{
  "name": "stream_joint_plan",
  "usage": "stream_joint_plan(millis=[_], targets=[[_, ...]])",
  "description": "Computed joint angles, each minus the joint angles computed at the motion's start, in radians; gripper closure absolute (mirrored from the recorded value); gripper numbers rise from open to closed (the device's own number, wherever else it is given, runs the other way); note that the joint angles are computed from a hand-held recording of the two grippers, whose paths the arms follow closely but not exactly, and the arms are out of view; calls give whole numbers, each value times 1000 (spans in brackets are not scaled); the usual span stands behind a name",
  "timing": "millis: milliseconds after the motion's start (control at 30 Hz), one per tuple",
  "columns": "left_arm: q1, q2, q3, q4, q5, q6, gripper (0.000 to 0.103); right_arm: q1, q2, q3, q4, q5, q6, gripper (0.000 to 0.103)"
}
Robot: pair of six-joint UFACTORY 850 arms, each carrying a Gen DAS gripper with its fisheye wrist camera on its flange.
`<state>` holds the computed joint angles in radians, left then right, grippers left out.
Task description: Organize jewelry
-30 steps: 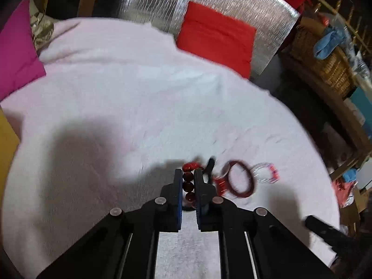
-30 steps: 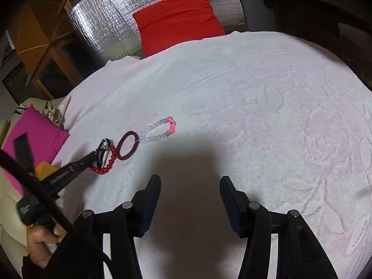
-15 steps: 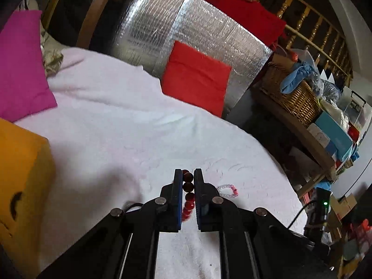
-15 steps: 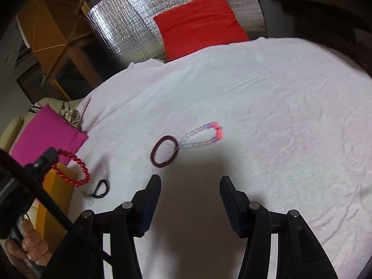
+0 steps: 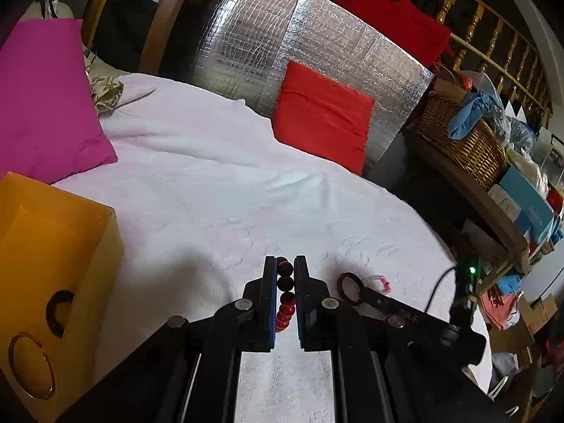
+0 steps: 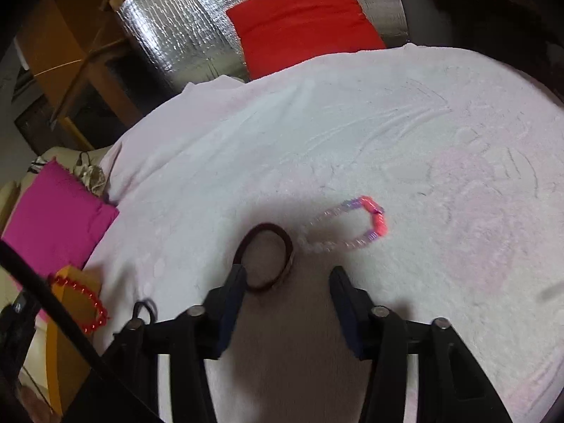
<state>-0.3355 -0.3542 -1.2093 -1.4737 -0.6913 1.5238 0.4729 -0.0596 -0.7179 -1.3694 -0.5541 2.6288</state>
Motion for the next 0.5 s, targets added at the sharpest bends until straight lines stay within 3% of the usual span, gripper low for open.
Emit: stream_joint_plan(millis=[133, 267, 367, 500], targets=[[-11, 1, 3, 3, 24, 11, 94, -16, -68, -73, 104, -27, -131, 67], [-23, 5, 8, 13, 54, 13, 94, 12, -156, -175, 276, -170, -393, 94], [-30, 13, 13, 11, 78, 23, 94, 30, -181, -206, 308, -221, -499, 97], [-25, 11, 5, 29, 64, 0, 94, 38, -114, -152, 309, -165, -475, 98]])
